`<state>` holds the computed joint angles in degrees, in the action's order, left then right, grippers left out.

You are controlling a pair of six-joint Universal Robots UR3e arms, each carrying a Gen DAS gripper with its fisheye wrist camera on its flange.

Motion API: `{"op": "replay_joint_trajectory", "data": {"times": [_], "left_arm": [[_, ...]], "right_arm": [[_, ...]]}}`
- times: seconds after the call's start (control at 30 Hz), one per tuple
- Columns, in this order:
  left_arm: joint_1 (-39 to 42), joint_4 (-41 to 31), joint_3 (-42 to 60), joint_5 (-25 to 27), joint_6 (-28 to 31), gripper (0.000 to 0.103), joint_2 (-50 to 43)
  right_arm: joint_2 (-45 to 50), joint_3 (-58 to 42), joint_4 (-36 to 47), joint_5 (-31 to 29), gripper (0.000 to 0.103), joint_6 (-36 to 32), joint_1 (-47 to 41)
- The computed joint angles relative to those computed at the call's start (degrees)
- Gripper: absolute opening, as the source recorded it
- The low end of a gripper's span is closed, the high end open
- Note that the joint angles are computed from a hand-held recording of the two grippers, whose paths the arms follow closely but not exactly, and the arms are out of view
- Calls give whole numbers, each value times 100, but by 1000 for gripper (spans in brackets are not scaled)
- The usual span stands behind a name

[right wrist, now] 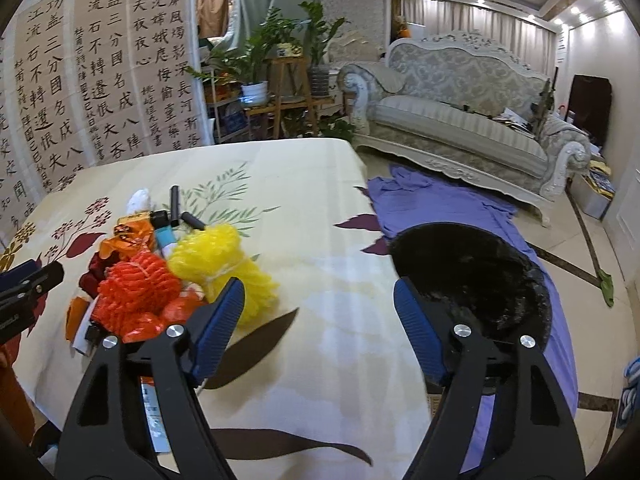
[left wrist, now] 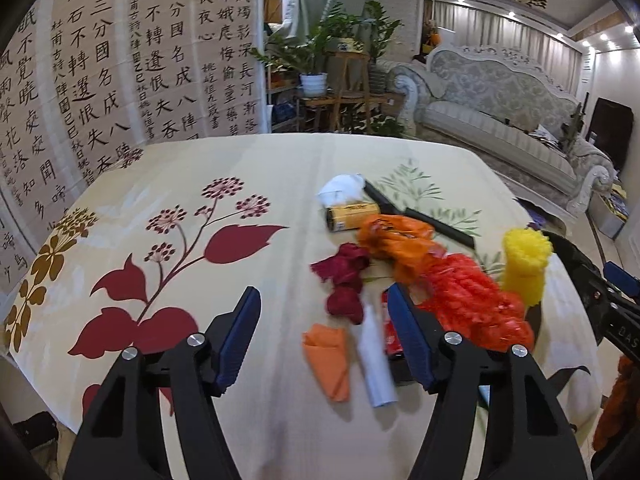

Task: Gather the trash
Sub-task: 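Grasp the dark red cloth bow with the left tool while the right tool grasps the yellow mesh bundle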

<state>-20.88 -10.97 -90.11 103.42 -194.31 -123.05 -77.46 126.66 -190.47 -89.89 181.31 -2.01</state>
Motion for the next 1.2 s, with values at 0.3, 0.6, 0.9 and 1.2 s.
{"op": "replay_joint_trajectory", "data": {"times": [0.3, 0.6, 0.9, 1.2], "left_arm": [[85, -547, 646, -95, 84, 65, -387], [265, -1340, 1432, -490, 228, 50, -829], [391, -1085, 1123, -971, 360, 24, -667], [467, -551, 365, -779, 216, 23, -43]], "right_arm": [[280, -494, 247, 127, 76, -114, 264], [554, -832, 384, 18, 76, -67, 346], [627, -834, 341, 64, 77, -108, 345], [640, -915, 353, 126, 77, -184, 453]]}}
